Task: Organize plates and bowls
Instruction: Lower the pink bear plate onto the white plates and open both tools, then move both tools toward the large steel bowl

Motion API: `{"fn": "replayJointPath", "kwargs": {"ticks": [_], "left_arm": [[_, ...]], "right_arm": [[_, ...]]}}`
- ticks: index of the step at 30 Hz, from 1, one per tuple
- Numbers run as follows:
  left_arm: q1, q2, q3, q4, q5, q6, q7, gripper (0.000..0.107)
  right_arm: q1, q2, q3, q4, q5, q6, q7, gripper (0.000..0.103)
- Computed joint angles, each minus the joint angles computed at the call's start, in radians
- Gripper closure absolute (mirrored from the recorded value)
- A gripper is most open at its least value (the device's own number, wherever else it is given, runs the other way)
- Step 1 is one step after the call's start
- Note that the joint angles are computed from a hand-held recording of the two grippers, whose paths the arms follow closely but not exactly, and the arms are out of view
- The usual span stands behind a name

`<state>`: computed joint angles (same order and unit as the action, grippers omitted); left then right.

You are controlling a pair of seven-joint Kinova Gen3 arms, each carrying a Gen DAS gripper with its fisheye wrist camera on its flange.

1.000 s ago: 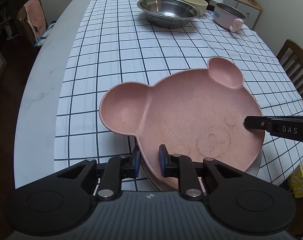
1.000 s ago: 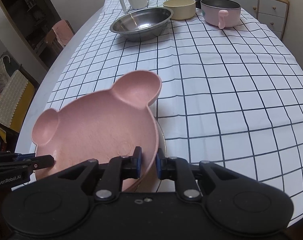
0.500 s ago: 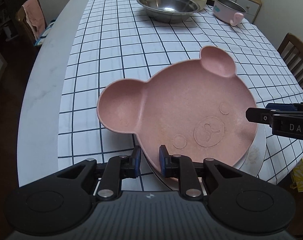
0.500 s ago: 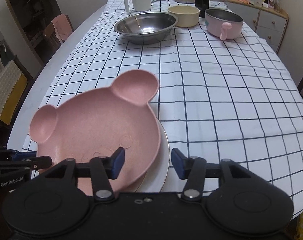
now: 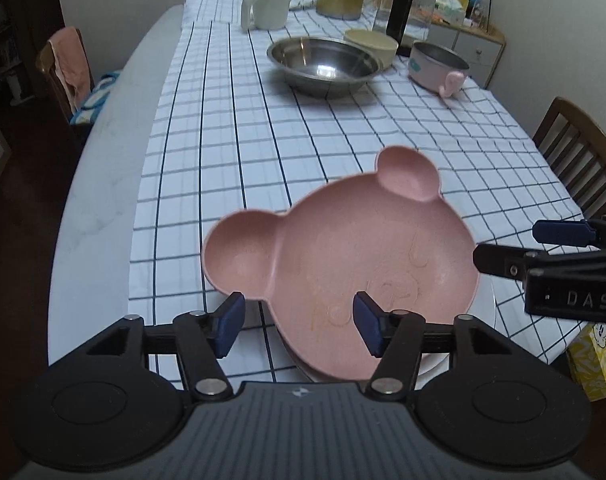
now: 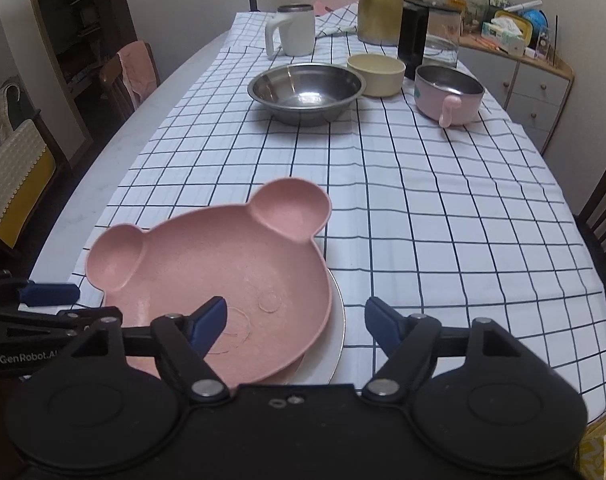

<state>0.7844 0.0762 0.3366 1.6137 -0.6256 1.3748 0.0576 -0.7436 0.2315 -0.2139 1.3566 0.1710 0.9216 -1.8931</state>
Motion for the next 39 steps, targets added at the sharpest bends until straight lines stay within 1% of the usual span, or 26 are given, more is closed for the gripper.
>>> {"fn": "replayJointPath", "kwargs": {"ticks": [4,8,11,12,14,15,20,22,24,33,39], "left_arm": [[0.015,0.000,0.007,-0.018,-0.039,0.030,0.013,0.048],[0.031,0.005,0.013,-0.036,-0.084,0.058,0.027,0.041],[0.045,0.009,0.014,-0.047,-0.118,0.077,0.033,0.041],[0.050,0.010,0.014,-0.050,-0.129,0.082,0.036,0.039],[0.061,0.019,0.014,-0.062,-0.157,0.103,0.044,0.033],[0.066,0.022,0.013,-0.068,-0.171,0.113,0.049,0.031],[0.063,0.024,-0.003,-0.083,-0.214,0.113,0.041,0.030],[0.056,0.028,-0.010,-0.091,-0.228,0.104,0.035,0.030],[0.046,0.035,-0.020,-0.103,-0.234,0.095,0.021,0.030],[-0.006,0.094,-0.086,-0.191,-0.238,0.050,-0.102,0.030],[-0.057,0.140,-0.150,-0.259,-0.220,-0.006,-0.184,0.030]], "right_arm": [[-0.023,-0.021,-0.001,0.003,0.041,0.000,-0.019,0.020],[-0.042,-0.040,-0.003,0.003,0.092,-0.001,-0.053,0.012],[-0.044,-0.057,-0.007,0.012,0.117,-0.019,-0.068,0.005],[-0.046,-0.060,-0.008,0.013,0.130,-0.024,-0.076,0.004],[-0.048,-0.066,-0.010,0.013,0.150,-0.032,-0.088,0.003],[-0.048,-0.068,-0.011,0.011,0.156,-0.035,-0.090,0.001],[-0.057,-0.054,-0.007,-0.019,0.211,-0.039,-0.105,0.000],[-0.069,-0.043,0.000,-0.036,0.246,-0.030,-0.119,0.000],[-0.070,-0.032,0.005,-0.051,0.257,-0.032,-0.111,0.000],[-0.023,0.033,0.036,-0.141,0.186,-0.059,-0.016,0.000],[0.010,0.115,0.061,-0.259,0.126,-0.052,0.079,0.000]]}}
